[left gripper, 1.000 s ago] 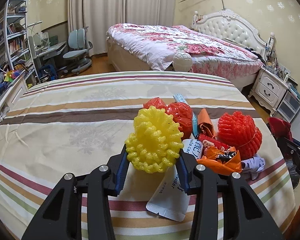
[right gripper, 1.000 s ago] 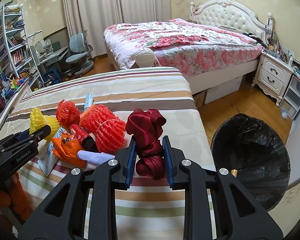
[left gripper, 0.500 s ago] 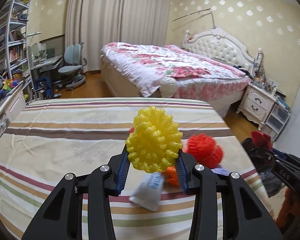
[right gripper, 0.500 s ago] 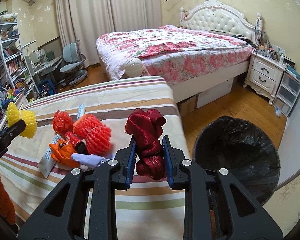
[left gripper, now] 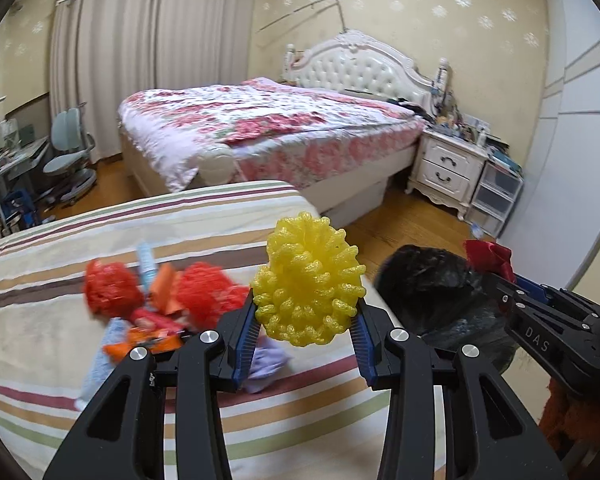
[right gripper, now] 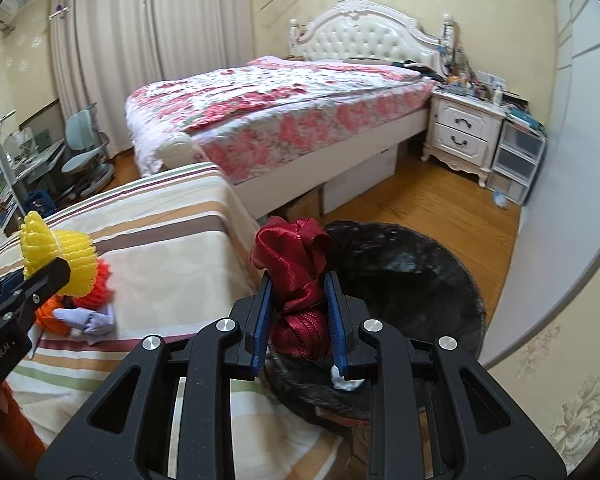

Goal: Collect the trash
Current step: 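Drop the red cloth and yellow mesh net into the bin with both tools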

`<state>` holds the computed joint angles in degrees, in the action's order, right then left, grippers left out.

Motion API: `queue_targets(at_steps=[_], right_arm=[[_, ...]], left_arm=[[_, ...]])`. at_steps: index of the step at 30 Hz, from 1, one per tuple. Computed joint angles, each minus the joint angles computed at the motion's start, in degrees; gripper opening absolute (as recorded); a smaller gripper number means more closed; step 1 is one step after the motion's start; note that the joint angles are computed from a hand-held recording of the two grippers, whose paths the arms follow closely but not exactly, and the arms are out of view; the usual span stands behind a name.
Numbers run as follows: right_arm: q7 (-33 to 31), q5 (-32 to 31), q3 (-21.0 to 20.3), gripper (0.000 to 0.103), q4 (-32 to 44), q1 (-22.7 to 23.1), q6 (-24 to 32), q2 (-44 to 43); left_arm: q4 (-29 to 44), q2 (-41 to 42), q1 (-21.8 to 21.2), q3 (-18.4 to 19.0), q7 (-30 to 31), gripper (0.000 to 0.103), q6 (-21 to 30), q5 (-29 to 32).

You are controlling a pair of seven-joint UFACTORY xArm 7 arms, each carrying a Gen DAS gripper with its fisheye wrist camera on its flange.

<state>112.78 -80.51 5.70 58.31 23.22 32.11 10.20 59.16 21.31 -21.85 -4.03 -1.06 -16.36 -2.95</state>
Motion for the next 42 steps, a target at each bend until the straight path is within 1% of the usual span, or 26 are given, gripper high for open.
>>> queue_targets(at_steps=[5,8,9,12,16,23,27,30,32,34,35,36,37,38,39,42], right_arm=[[0.58,0.14,-0.93,0.025,-1.71,-1.46,0.20,-0.26],[0.94,-0.08,-1.26,0.025,-2.71,-2.29,0.47,-0.48],[1.21,-0.21,-1.41,0.025,-2.93,-2.68,0.23,-0.49],[2.09,-0.76,-1.88,0.025,-3.50,-3.82,-0.54,-0.45],[2.51,-1.04,-2.44,0.025,-3.64,-5.19,-1.78,0.04],[2.93,-1.44,-3.28,0.025,-3.75,-6.81,-3.59,0.61],[3.18,-1.48,-3.44,0.025,-4.02,-7.21,-3.77,0.60],[3.78,-1.85,-3.45,0.025,-4.49,-7.37,-3.77,0.35],[3.83,-1.95,-3.47,0.026,-4.71,-7.59,-3.88,0.14],[4.21,-2.19,-3.36,0.027,-4.93,-7.59,-3.51,-0.04],[4.08,-2.03,-3.29,0.027,-4.92,-7.65,-3.43,-0.04],[4.01,-1.89,-3.23,0.028,-4.99,-7.68,-3.34,-0.13],[3.96,-1.67,-3.14,0.032,-4.96,-7.63,-3.04,-0.16],[4.18,-1.71,-3.08,0.037,-5.13,-7.52,-2.60,-0.34],[4.40,-1.73,-2.99,0.039,-5.26,-7.42,-2.13,-0.54],[4.63,-1.50,-2.75,0.040,-5.72,-7.40,-1.49,-1.08]], left_arm=[[5.51,4.27,-5.42,1.95,1.18,0.041,1.93,-1.04],[8.75,6.70,-8.60,3.84,1.48,0.041,3.13,-1.53],[9.98,7.51,-8.75,3.94,1.57,0.041,3.72,-1.26],[13.57,10.27,-11.72,6.31,1.33,0.042,5.17,-1.34],[18.43,13.57,-13.15,7.44,0.10,0.042,8.21,-0.35],[21.74,15.82,-15.83,9.97,-2.92,0.042,10.79,2.49],[22.05,16.08,-16.18,10.26,-4.28,0.042,11.24,4.17],[22.55,16.47,-17.08,11.24,-5.14,0.043,11.40,5.24],[22.90,16.71,-17.75,11.94,-5.42,0.046,11.59,5.97],[22.94,16.80,-18.22,12.44,-5.96,0.053,11.54,6.41],[22.87,16.79,-18.15,12.31,-6.15,0.059,11.35,6.55],[22.55,16.66,-18.17,12.36,-6.31,0.061,10.97,6.67],[22.24,16.54,-18.53,12.77,-6.45,0.062,10.74,6.73],[22.10,16.46,-18.82,13.09,-6.54,0.065,10.71,6.77],[21.96,16.44,-19.20,13.48,-6.71,0.069,10.61,6.74],[21.16,16.05,-19.70,14.14,-6.95,0.073,10.06,6.53]])
